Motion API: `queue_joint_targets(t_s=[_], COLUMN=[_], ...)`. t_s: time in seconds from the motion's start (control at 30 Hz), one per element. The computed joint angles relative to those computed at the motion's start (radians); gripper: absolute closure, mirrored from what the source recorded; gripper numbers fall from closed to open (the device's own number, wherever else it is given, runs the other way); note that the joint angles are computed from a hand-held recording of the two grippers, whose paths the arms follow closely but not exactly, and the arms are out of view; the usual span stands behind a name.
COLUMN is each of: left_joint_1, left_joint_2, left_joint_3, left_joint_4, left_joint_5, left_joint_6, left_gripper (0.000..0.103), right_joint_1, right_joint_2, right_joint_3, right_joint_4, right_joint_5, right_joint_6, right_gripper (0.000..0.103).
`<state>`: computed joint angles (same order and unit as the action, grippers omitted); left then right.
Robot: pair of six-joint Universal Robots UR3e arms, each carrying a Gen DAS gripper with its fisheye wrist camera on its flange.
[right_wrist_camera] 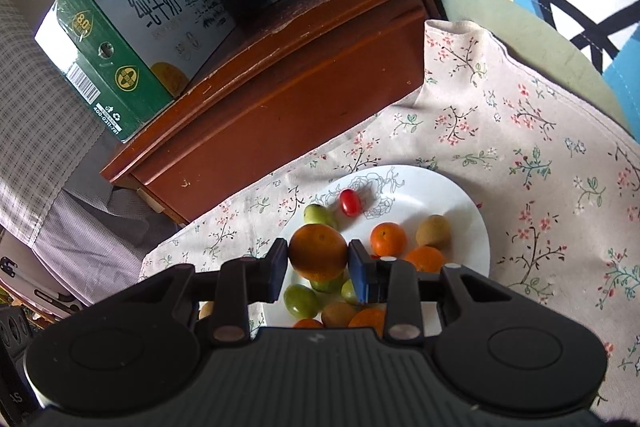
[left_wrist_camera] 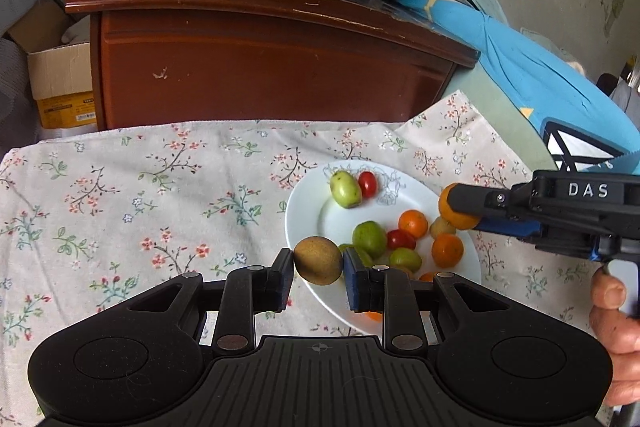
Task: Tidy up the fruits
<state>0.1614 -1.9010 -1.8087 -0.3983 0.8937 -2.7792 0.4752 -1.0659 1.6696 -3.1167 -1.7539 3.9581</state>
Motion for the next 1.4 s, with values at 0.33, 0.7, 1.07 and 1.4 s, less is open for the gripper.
queue_joint_targets(t_s=[0.33,0.7,1.07,1.4], left_joint_1=[-0.058,-0.110,-0.125,-0.113], left_joint_2=[-0.117,-0.199,-0.091,0.085], left_joint_3=[0.111,0.186,0.129,0.046], left_joint_4=[0.044,0.070,0.099,-0.043], left_joint_5=[0.001,0.026,0.097,0.196], left_joint_6=[-0.112,-0.185,-0.177,-0.052], left_gripper=[0.079,0.076,0.020,0.010], right_joint_1=[-0.024,-0.048,-0.021,0.030], right_joint_2=[0.064,0.104,0.048,-0.072], right_joint_3=[-0.063,-0.092,-0.093,-0.014], right_joint_4=[0.030,0.043,0.103,0.178], right_joint_5=[0.031,0.044,-0.009,-0.079], right_joint_6=[-0.016,0.017,0.007,0.036], right_gripper=[0.070,0.067,0.065,0.056])
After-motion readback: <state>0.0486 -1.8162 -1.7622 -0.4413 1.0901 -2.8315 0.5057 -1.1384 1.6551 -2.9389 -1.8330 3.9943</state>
